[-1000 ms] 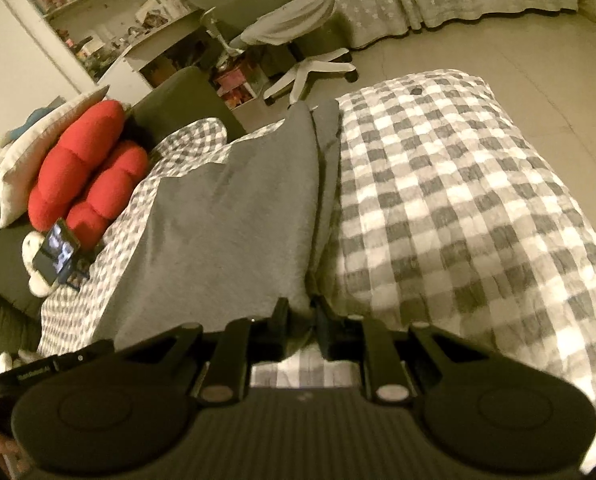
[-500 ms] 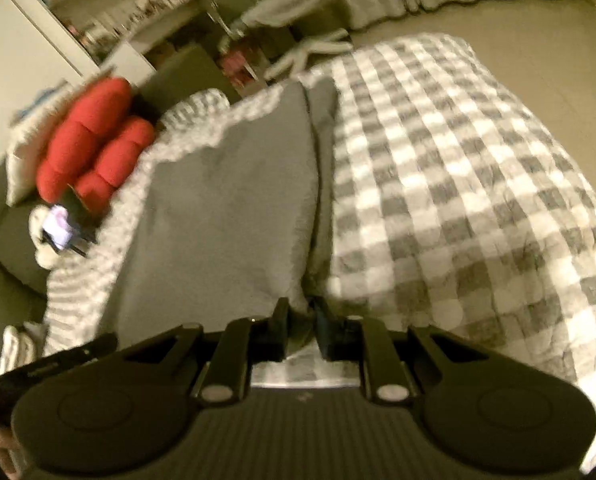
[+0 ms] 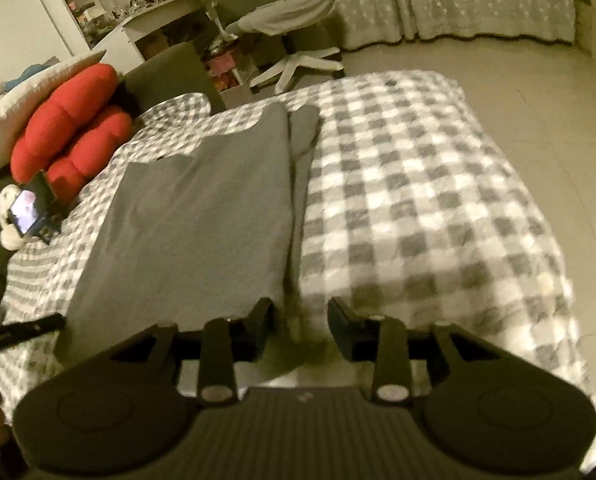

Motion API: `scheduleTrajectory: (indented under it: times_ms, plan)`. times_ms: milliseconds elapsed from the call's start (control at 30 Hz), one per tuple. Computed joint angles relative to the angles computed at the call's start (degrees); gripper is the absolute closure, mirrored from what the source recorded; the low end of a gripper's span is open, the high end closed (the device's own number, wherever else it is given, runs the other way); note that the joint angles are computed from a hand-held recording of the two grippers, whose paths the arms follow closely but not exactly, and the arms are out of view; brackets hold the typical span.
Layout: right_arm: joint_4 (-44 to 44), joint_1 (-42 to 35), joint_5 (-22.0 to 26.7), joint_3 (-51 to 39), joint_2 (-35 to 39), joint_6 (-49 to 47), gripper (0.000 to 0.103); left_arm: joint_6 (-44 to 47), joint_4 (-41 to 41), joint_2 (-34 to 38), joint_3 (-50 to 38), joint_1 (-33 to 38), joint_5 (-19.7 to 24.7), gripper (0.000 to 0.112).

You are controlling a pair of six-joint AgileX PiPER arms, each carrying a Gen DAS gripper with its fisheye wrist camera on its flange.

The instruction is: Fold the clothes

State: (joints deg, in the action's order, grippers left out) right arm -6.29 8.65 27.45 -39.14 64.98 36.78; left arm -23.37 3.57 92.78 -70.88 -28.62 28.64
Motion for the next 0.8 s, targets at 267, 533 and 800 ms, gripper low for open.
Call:
scheduleTrajectory:
  times_ms: [267, 533, 800]
  plan:
    - [0.84, -2.16, -1.7, -5.6, 4.35, -6.74, 0.069, 13.33, -10.1, 9.21, -16.69, 0.27, 7.23, 0.096]
    - [23.34, -3.93, 2.07, -23.35, 22.17, -36.74, 0.069, 18.48, -12.39, 24.63, -34.04, -2.24, 11.06, 0.088]
    - [10.39, 0.19, -1.63, -29.66, 31.73, -28.51, 0.07, 21.33, -12.15, 29.05, -36.43, -1.36, 5.35, 0.086]
